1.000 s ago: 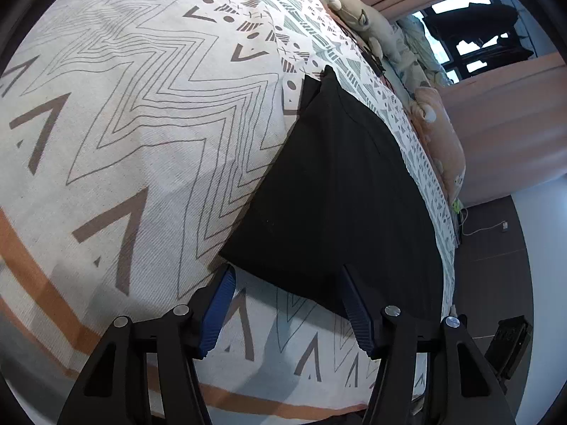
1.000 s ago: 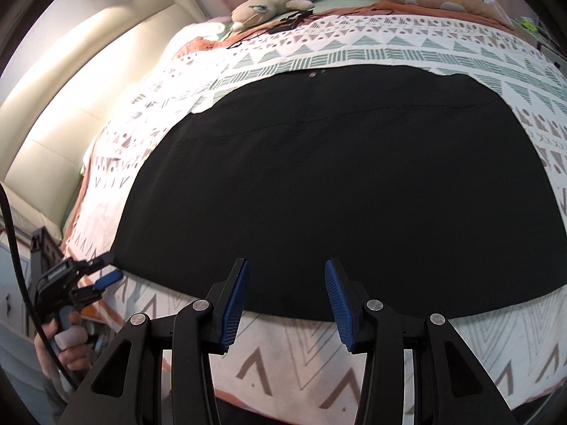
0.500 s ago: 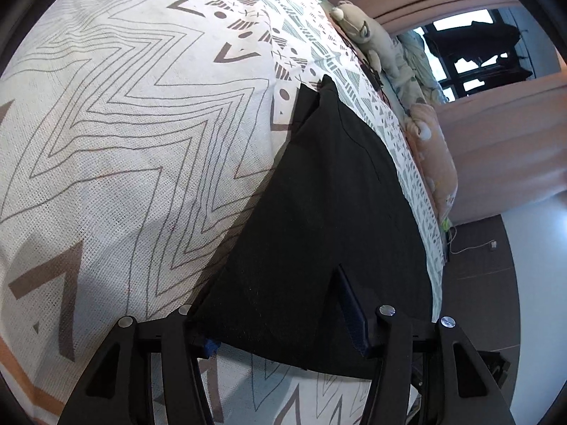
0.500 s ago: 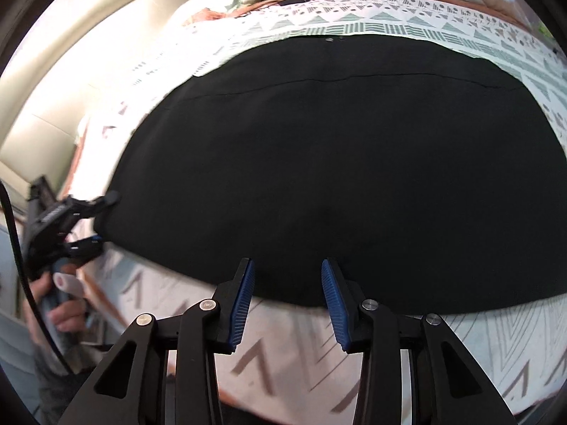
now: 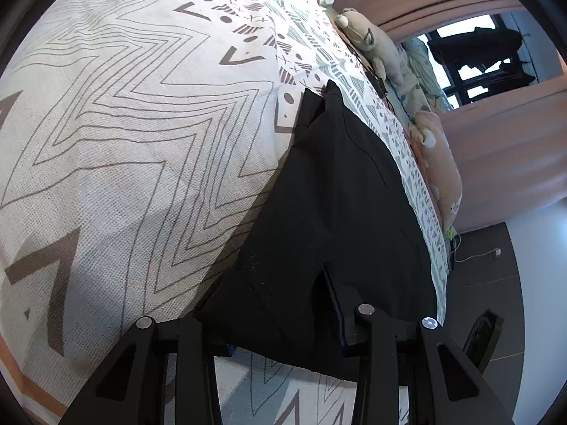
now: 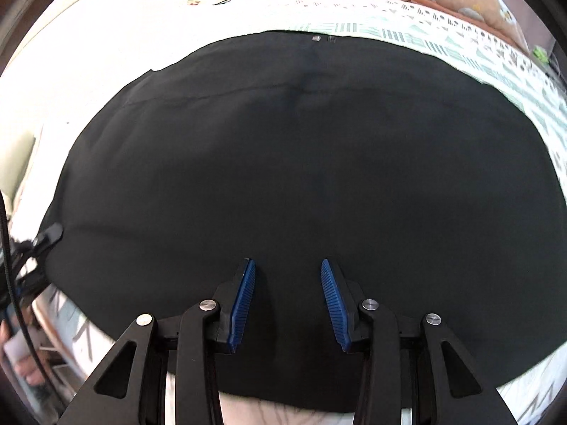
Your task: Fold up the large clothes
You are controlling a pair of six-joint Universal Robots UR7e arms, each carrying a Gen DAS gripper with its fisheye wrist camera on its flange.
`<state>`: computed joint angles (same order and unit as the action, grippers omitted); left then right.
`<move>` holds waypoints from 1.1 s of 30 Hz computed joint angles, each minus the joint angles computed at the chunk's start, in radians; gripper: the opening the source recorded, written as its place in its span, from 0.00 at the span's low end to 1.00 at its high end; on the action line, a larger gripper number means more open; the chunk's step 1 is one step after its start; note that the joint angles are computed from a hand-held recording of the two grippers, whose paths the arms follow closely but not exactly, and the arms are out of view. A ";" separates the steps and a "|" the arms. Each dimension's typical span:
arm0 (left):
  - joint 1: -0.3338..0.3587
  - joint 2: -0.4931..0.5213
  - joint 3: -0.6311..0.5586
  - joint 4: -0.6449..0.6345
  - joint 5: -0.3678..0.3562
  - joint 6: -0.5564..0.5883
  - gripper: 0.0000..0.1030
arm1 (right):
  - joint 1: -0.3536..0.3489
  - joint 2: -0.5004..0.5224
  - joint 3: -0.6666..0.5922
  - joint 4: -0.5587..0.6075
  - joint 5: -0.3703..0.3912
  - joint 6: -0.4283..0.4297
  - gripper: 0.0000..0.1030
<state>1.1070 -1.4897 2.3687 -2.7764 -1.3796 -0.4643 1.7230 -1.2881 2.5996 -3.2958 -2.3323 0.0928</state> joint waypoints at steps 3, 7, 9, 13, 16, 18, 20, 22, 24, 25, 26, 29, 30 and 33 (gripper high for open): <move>-0.010 0.002 0.003 -0.004 0.019 -0.016 0.33 | -0.017 0.016 -0.046 0.012 -0.001 -0.026 0.39; -0.021 0.006 -0.001 0.007 0.039 -0.041 0.32 | -0.034 0.017 -0.093 0.035 0.012 -0.054 0.39; -0.026 0.008 -0.002 0.013 0.050 -0.051 0.32 | -0.056 0.013 -0.118 0.045 0.034 -0.067 0.39; -0.035 0.009 -0.003 0.022 0.069 -0.074 0.32 | -0.091 0.016 -0.159 0.049 0.065 -0.093 0.39; -0.043 0.016 -0.003 0.022 0.086 -0.083 0.32 | -0.111 0.032 -0.199 0.049 0.072 -0.123 0.39; -0.044 0.019 -0.003 0.019 0.091 -0.087 0.32 | -0.125 0.044 -0.228 0.051 0.076 -0.138 0.39; -0.048 0.021 -0.001 0.014 0.100 -0.090 0.32 | -0.140 0.050 -0.253 0.058 0.089 -0.148 0.39; -0.057 0.022 0.001 0.019 0.116 -0.094 0.32 | -0.153 0.059 -0.282 0.061 0.093 -0.161 0.38; -0.063 0.022 0.002 0.023 0.126 -0.103 0.32 | -0.165 0.065 -0.313 0.071 0.099 -0.165 0.37; -0.063 0.023 0.002 0.023 0.127 -0.107 0.32 | -0.172 0.067 -0.327 0.078 0.105 -0.164 0.36; -0.062 0.025 0.002 0.022 0.128 -0.110 0.32 | -0.179 0.066 -0.335 0.081 0.113 -0.163 0.35; -0.063 0.028 0.006 0.011 0.134 -0.109 0.32 | -0.212 0.059 -0.368 0.094 0.156 -0.163 0.35; -0.063 0.029 0.007 0.007 0.135 -0.106 0.31 | -0.216 0.051 -0.376 0.107 0.166 -0.162 0.35; -0.058 0.024 0.008 0.006 0.125 -0.097 0.29 | -0.207 0.005 -0.365 0.126 0.181 -0.143 0.35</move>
